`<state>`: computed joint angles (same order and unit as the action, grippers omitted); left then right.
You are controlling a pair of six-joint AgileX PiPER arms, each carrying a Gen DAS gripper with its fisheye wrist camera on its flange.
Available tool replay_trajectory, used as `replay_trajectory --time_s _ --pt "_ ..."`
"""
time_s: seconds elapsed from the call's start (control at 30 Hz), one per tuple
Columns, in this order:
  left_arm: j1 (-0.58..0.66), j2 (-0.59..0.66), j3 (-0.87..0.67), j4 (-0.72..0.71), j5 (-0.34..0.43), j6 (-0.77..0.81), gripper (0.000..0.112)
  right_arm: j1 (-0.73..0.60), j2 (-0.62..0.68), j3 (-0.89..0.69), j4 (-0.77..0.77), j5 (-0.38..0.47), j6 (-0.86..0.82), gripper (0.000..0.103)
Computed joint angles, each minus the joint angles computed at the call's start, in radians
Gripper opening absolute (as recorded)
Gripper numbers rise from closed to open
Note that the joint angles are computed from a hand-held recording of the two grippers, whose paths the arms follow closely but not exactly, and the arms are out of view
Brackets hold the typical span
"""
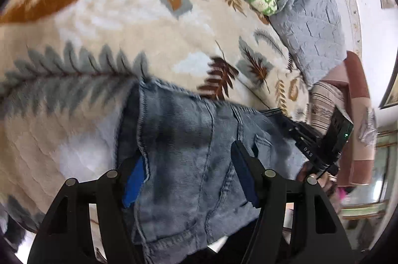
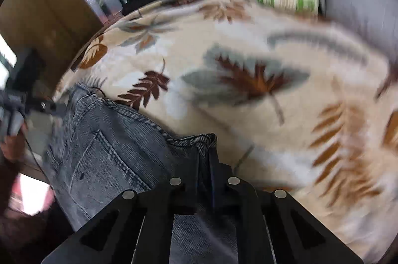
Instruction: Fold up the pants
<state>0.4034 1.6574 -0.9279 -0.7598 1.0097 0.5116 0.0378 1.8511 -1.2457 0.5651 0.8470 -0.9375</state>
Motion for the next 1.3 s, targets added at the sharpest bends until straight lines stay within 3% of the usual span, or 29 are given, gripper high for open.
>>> replay_trajectory --time_s 0.07,0.2,0.4,0.47,0.53,0.73,0.77,0.83,0.93,0.97,1.0,1.1,1.23,1.3 --pt "-0.031 0.047 -0.027 0.045 -0.031 -0.069 0.065 0.026 0.024 -0.003 -0.111 -0.079 0.086 0.002" --pt "-0.08 0.056 -0.015 0.091 -0.09 -0.093 0.065 0.04 0.07 0.006 -0.134 -0.155 0.158 0.002" --pt "-0.063 0.002 0.0 0.089 -0.047 -0.073 0.065 -0.095 0.113 -0.087 0.1 0.045 0.126 0.008" --pt "-0.048 -0.028 0.014 0.08 -0.029 -0.067 0.065 -0.145 0.093 -0.076 0.155 0.064 0.126 0.02" --pt "-0.035 -0.068 0.044 0.054 -0.016 -0.053 0.065 -0.186 0.061 -0.046 0.179 0.071 0.129 0.04" --pt "0.04 -0.286 0.215 0.008 0.03 0.001 0.066 -0.299 -0.089 0.206 0.318 0.13 -0.026 0.054" --pt "0.076 -0.344 0.246 0.005 0.053 0.012 0.066 -0.307 -0.112 0.251 0.342 0.126 -0.052 0.054" --pt "0.13 -0.419 0.273 0.001 0.107 0.028 0.066 -0.355 -0.19 0.372 0.38 0.131 -0.126 0.064" --pt "0.202 -0.511 0.294 -0.002 0.186 0.059 0.066 -0.421 -0.294 0.507 0.377 0.111 -0.19 0.067" --pt "0.204 -0.527 0.299 -0.002 0.19 0.07 0.073 -0.44 -0.323 0.536 0.365 0.097 -0.2 0.069" --pt "0.186 -0.539 0.307 0.003 0.178 0.064 0.08 -0.448 -0.348 0.564 0.346 0.062 -0.189 0.075" --pt "0.029 -0.481 0.343 0.023 0.046 -0.023 0.082 -0.472 -0.331 0.608 0.323 0.011 -0.167 0.079" --pt "-0.12 -0.325 0.368 0.033 -0.098 -0.111 0.082 -0.417 -0.324 0.615 0.364 -0.015 -0.176 0.103" --pt "-0.129 -0.302 0.38 0.022 -0.131 -0.114 0.082 -0.343 -0.331 0.613 0.336 -0.087 -0.097 0.103"
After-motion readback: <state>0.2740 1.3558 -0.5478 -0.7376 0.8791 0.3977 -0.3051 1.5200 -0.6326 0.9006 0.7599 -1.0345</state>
